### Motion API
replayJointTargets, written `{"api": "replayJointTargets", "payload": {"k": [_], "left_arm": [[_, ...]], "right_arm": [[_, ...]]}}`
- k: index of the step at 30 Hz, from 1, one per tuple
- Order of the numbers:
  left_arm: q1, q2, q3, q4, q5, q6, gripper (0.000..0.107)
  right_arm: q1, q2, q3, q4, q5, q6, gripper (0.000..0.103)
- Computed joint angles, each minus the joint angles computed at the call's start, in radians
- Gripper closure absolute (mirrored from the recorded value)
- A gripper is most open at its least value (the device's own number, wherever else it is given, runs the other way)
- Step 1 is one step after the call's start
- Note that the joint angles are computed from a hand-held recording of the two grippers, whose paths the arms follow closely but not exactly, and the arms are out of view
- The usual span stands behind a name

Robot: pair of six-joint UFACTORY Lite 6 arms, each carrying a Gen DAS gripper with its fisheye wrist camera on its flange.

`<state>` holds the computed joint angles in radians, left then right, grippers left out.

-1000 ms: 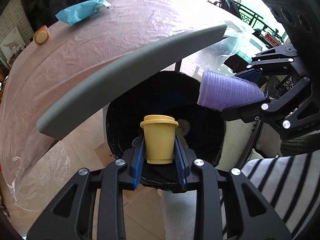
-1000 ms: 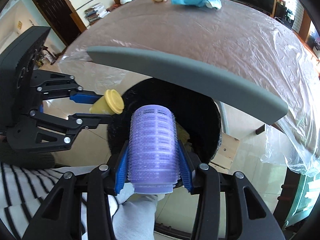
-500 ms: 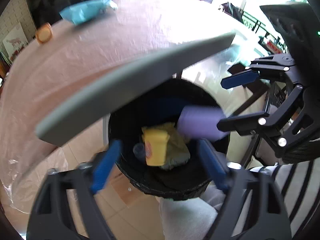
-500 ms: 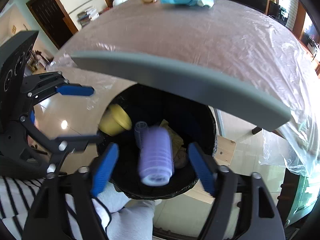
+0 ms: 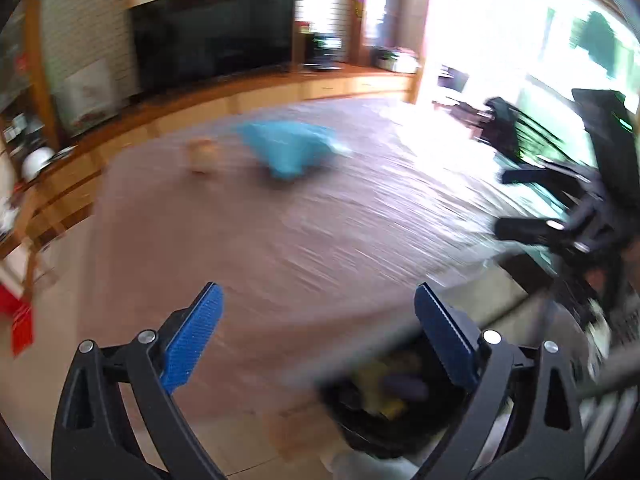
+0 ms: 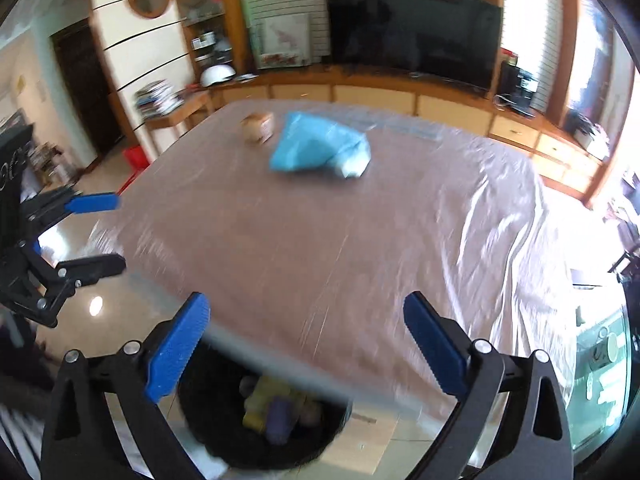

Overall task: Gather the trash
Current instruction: 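Move both open tools back to the blue bag and tan jar, then grasp the tan jar with the left tool while the right tool grasps the blue bag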

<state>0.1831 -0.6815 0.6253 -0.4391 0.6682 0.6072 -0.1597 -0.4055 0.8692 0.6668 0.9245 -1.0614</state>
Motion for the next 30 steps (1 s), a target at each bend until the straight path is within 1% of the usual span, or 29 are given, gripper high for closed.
{"api": "replayJointTargets", "payload": {"k": [1, 2, 3, 5, 6, 7, 8, 9, 11, 14, 15, 17, 18, 20, 23, 24, 27, 30], "left_arm": [[0.013, 0.079, 0.043, 0.021, -0.048, -0.023, 0.010], [0.039, 0.150, 0.083, 0.001, -0.079, -0.004, 0.010], [0.075, 0.245, 0.143, -0.054, -0.101, 0.045, 0.010], [0.099, 0.393, 0.251, -0.087, -0.126, 0.067, 0.010], [0.102, 0.484, 0.324, -0.084, -0.153, 0.061, 0.010], [0.105, 0.532, 0.370, -0.081, -0.153, 0.061, 0.010], [0.106, 0.612, 0.445, -0.081, -0.161, 0.066, 0.010], [0.103, 0.657, 0.490, -0.065, -0.164, 0.052, 0.010], [0.113, 0.755, 0.588, -0.061, -0.156, 0.058, 0.010], [0.109, 0.927, 0.767, -0.042, -0.118, 0.018, 0.010], [0.109, 0.952, 0.783, -0.047, -0.121, 0.014, 0.010], [0.109, 1.025, 0.862, -0.045, -0.109, -0.008, 0.010], [0.107, 1.040, 0.874, -0.052, -0.108, -0.005, 0.010], [0.096, 1.103, 0.934, -0.048, -0.089, -0.010, 0.010], [0.078, 1.161, 0.983, -0.022, -0.085, -0.017, 0.010], [0.077, 1.192, 1.015, -0.017, -0.084, -0.015, 0.010], [0.078, 1.232, 1.059, -0.014, -0.086, -0.013, 0.010], [0.103, 1.267, 1.105, -0.060, -0.049, 0.037, 0.010]], "right_arm": [[0.044, 0.056, 0.040, -0.011, -0.047, 0.065, 0.007], [0.102, 0.140, 0.102, -0.018, -0.095, 0.156, 0.007], [0.147, 0.204, 0.142, -0.026, -0.137, 0.219, 0.006], [0.258, 0.333, 0.243, -0.116, -0.236, 0.389, 0.006], [0.302, 0.367, 0.264, -0.149, -0.278, 0.440, 0.006], [0.344, 0.417, 0.300, -0.184, -0.317, 0.492, 0.006], [0.374, 0.470, 0.345, -0.212, -0.333, 0.540, 0.006], [0.396, 0.557, 0.428, -0.219, -0.328, 0.574, 0.006], [0.411, 0.672, 0.542, -0.224, -0.323, 0.614, 0.006], [0.414, 0.795, 0.689, -0.250, -0.287, 0.646, 0.006], [0.410, 0.834, 0.750, -0.271, -0.263, 0.686, 0.006], [0.376, 0.874, 0.840, -0.206, -0.183, 0.708, 0.006], [0.379, 0.897, 0.891, -0.202, -0.150, 0.739, 0.006], [0.390, 0.928, 0.947, -0.211, -0.113, 0.738, 0.006], [0.439, 0.983, 1.014, -0.328, -0.117, 0.795, 0.006], [0.449, 1.027, 1.065, -0.356, -0.109, 0.833, 0.006], [0.455, 1.141, 1.196, -0.347, -0.075, 0.874, 0.006], [0.474, 1.217, 1.277, -0.379, -0.059, 0.894, 0.006]]}}
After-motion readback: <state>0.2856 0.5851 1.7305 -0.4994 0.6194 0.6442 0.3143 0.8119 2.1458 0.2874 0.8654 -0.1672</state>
